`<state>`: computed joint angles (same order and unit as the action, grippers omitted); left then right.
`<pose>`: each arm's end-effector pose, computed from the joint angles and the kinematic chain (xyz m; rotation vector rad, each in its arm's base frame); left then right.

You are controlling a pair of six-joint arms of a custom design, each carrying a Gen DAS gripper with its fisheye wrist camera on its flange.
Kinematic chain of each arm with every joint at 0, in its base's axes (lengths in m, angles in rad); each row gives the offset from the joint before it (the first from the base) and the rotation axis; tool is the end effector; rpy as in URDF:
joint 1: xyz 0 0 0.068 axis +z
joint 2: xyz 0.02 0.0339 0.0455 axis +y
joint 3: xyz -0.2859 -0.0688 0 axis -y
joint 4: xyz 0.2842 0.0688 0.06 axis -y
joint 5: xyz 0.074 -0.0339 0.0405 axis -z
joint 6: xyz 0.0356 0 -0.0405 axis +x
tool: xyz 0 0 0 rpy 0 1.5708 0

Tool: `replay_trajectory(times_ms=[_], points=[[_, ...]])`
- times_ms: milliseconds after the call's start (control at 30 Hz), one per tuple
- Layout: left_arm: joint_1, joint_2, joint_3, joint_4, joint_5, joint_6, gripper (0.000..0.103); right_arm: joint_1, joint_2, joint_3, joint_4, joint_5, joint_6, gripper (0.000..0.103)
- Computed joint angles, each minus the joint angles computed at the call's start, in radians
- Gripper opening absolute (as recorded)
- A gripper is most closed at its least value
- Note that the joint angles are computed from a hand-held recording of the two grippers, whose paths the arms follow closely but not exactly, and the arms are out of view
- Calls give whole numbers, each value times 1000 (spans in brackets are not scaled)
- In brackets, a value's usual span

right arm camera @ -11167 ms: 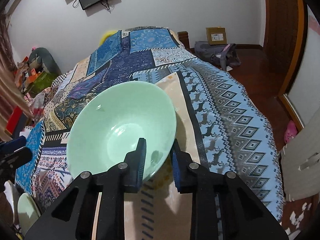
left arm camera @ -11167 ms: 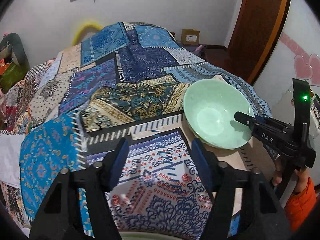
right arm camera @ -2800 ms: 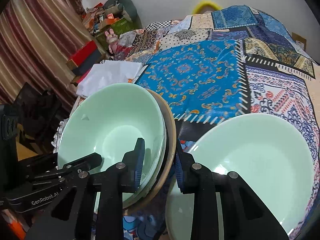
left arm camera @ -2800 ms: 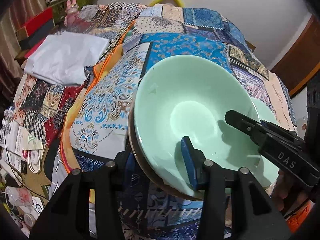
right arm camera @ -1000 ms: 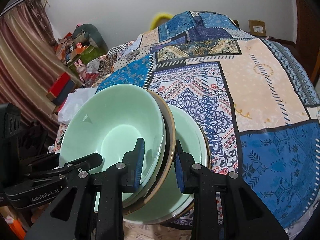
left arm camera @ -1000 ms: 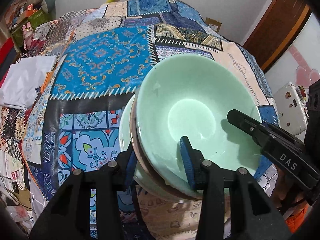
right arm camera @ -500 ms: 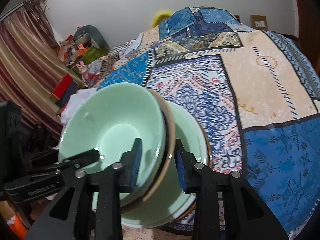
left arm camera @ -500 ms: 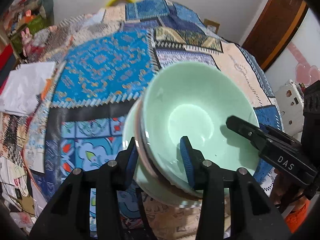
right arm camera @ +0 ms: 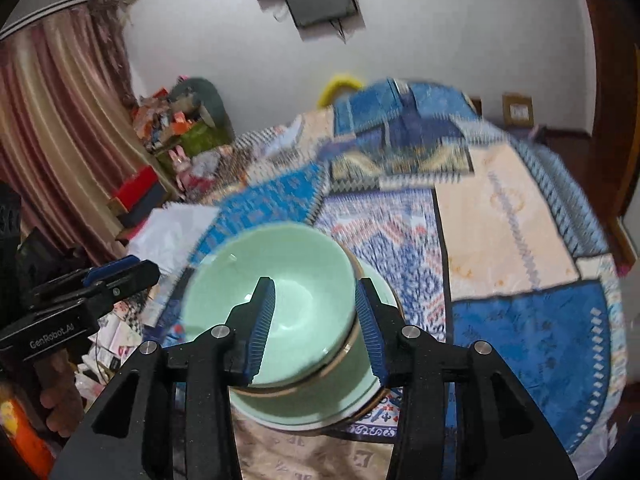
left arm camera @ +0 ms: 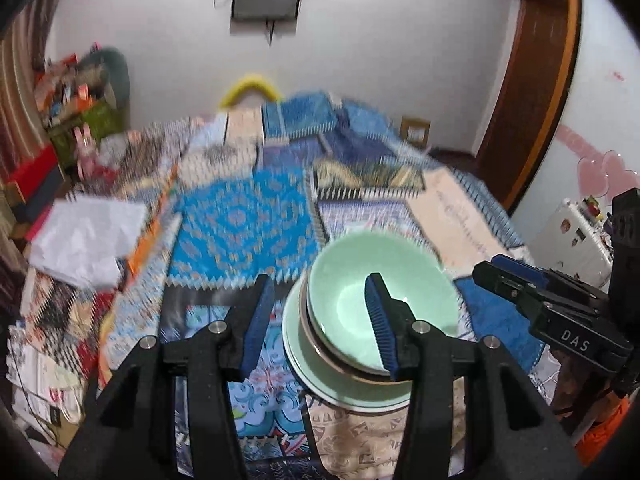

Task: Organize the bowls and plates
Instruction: 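Lower the bowl stack onto the plate stack and open both grippers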

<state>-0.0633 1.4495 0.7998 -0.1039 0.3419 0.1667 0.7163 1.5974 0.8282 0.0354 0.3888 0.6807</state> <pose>0.3250 -0.0326 0.1996 0.4326 2.2539 -0.3434 0.2751 0.2216 0.1731 0.1568 2.2514 0.3041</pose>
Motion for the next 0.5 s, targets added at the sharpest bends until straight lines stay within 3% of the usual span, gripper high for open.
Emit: replay_trajectory(times_ms=[100, 167, 333, 400, 500], points=[[16, -120, -63, 48, 19, -10, 58, 54, -64, -8, -7, 91, -39, 45], [30, -195, -101, 74, 39, -22, 59, 86, -101, -20, 9, 144, -62, 51], [61, -325, -155, 97, 85, -46, 68, 155, -187, -49, 43, 251, -107, 55], [70, -363, -173, 104, 96, -49, 71, 181, -213, -60, 58, 295, -121, 68], [89, -419, -204, 124, 115, -61, 87, 221, -232, -73, 91, 370, -151, 77]])
